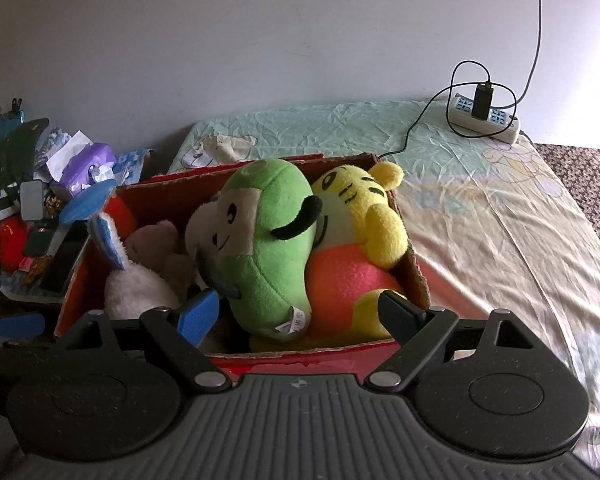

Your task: Organize objects

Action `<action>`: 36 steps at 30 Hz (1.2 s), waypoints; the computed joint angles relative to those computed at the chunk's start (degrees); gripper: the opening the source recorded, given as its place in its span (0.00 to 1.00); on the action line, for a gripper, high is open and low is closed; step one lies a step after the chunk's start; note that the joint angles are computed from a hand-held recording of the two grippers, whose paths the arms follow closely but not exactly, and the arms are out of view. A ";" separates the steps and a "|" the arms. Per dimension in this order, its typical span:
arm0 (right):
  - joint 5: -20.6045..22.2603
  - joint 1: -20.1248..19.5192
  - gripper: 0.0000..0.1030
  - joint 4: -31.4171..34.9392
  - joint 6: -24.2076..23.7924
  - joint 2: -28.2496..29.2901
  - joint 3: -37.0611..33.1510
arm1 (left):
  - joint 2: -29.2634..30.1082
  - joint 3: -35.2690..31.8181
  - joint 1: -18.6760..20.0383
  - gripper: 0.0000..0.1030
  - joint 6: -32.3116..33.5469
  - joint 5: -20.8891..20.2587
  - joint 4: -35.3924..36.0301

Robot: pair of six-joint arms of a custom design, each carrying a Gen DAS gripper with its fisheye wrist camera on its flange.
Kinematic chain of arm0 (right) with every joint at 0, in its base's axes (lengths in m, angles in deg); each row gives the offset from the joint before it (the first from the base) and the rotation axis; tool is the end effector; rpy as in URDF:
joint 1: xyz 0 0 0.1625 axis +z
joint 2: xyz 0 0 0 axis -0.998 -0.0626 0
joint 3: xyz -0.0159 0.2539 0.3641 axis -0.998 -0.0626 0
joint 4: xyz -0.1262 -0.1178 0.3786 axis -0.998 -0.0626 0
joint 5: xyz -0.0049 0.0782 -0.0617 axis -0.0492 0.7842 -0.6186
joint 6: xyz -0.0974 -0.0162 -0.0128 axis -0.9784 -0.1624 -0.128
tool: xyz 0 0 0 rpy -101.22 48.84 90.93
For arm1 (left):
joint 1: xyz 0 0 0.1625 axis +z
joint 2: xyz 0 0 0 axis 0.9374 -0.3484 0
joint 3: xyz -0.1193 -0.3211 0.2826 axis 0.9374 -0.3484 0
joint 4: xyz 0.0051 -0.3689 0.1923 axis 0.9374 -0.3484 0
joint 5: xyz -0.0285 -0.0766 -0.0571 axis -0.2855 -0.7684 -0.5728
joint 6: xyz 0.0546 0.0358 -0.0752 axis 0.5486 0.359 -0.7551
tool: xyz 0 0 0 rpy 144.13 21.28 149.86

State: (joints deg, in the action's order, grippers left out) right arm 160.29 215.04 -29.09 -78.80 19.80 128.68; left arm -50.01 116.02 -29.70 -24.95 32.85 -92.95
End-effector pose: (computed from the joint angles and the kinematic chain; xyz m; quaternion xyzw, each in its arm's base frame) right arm 0.3985 -0.4245 0.0707 0.0249 -0.8509 0.3955 0.3448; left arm -0.1762 -0.4285 0.3010 0.1901 0.8617 -0.2509 0.3980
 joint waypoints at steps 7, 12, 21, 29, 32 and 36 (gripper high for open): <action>-0.50 -0.09 0.86 -0.39 0.77 -1.08 1.30 | 0.36 -0.42 -0.37 0.98 0.06 -0.21 1.39; -0.57 -0.16 0.86 -1.13 1.10 -1.82 2.23 | 0.50 -0.30 -0.78 0.98 -0.41 0.11 1.81; -1.18 -0.55 0.85 -1.02 1.58 -2.23 3.00 | 0.65 0.07 -1.20 0.98 -1.09 0.57 1.90; -1.93 -0.89 0.83 -1.29 1.24 -2.76 3.68 | 1.07 0.05 -1.43 1.00 -2.38 0.93 2.42; -2.07 -0.96 0.83 -1.53 0.96 -2.94 3.89 | 1.05 0.10 -1.52 1.00 -2.86 1.03 2.62; -2.17 -1.02 0.82 -2.03 0.07 -3.26 4.17 | 1.07 0.17 -1.59 1.00 -3.11 1.07 2.67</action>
